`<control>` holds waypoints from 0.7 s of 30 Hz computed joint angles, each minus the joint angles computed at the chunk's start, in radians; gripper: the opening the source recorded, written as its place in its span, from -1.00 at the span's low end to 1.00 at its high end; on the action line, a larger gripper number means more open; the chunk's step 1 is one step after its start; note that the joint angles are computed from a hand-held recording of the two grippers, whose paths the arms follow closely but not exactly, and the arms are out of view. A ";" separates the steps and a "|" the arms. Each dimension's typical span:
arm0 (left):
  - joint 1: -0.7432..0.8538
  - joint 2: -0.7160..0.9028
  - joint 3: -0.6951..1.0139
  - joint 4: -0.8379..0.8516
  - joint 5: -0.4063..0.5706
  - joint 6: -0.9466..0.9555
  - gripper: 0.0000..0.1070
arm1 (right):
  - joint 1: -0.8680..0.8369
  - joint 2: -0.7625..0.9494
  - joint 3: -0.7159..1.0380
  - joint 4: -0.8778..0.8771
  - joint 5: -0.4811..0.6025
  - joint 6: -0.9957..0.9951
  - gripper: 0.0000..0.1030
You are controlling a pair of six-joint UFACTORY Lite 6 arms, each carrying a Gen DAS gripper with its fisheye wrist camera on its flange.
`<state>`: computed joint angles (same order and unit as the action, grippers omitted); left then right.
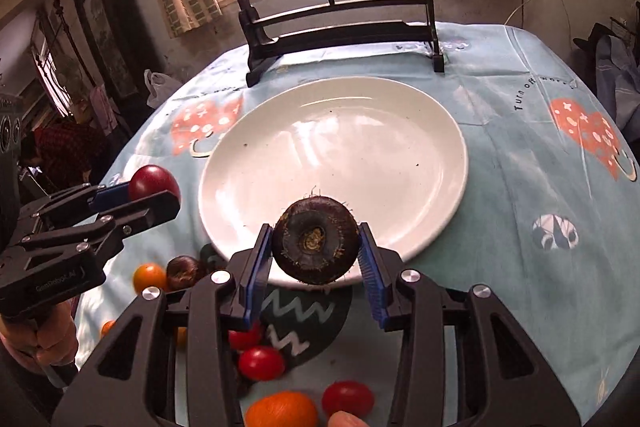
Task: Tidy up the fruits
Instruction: 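Carry both fruits over the white plate and open both tools to release them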
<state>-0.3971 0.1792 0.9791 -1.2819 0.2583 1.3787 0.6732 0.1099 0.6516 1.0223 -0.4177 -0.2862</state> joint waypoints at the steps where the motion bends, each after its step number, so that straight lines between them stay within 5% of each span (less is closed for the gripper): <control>1: -0.008 0.065 0.068 0.077 -0.003 -0.085 -0.26 | -0.041 0.039 0.029 -0.079 0.031 0.050 -0.17; 5: -0.035 0.247 0.255 0.384 -0.008 -0.408 -0.26 | -0.129 0.155 0.115 -0.222 0.082 0.122 -0.17; 10: -0.044 0.325 0.314 0.508 -0.021 -0.537 -0.23 | -0.149 0.180 0.136 -0.248 0.085 0.104 -0.04; 12: -0.046 0.290 0.276 0.485 -0.057 -0.521 0.18 | -0.144 0.145 0.112 -0.225 0.084 0.091 -0.03; 17: -0.018 0.022 0.035 0.148 -0.073 -0.184 0.53 | 0.002 -0.103 -0.066 0.056 -0.020 -0.081 0.01; 21: 0.050 -0.336 -0.289 -0.135 -0.021 0.111 0.79 | 0.318 -0.279 -0.225 0.383 -0.253 -0.172 0.23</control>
